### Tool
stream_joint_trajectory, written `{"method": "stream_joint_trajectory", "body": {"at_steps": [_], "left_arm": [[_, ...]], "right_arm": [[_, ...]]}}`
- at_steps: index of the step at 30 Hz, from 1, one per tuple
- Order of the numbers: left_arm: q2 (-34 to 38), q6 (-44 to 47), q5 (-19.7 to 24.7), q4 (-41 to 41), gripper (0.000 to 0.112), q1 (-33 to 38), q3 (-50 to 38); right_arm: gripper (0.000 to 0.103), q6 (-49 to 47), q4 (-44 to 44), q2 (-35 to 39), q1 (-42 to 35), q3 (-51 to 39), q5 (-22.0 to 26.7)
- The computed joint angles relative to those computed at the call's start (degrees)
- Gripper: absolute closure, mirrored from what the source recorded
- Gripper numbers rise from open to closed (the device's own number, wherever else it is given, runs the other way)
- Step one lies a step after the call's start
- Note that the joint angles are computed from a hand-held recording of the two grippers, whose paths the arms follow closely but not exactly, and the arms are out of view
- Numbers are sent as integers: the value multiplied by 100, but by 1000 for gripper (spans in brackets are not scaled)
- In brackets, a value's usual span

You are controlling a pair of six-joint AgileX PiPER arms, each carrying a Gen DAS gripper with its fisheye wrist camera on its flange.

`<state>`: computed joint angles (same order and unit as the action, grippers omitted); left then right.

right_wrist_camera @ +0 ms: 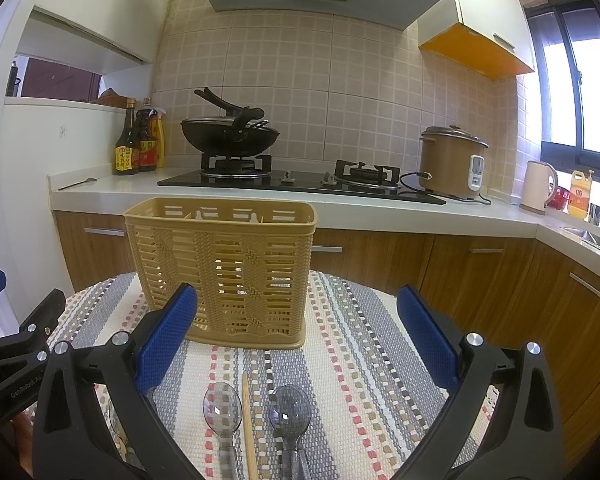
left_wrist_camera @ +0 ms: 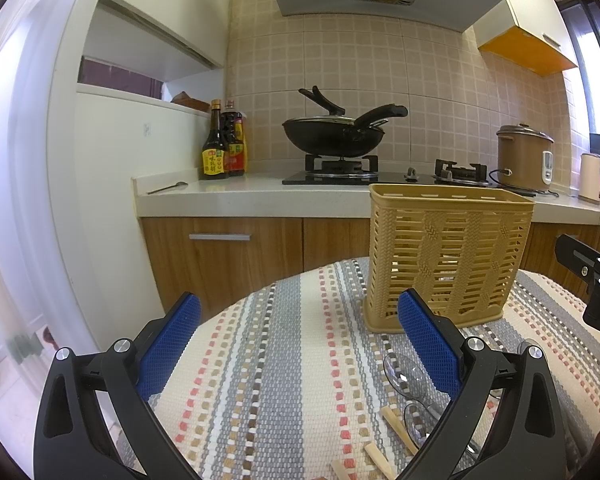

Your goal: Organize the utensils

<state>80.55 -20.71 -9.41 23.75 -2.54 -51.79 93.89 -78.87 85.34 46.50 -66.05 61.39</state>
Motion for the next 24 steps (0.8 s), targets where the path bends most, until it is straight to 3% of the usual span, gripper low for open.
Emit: {"method": "stream_joint_trajectory", "body": {"at_steps": [19,21,24], "left_arm": [[-12,-361,68,318,17,20,-25],[8,-670,112,581,17,40,-59],[44,-1788,96,1640,17,129,-117]], "right_arm": [[8,52,-34,-15,19,36,57],[8,56,-16,-18,8,46,41],[8,39,13,-11,8,34,44]]}}
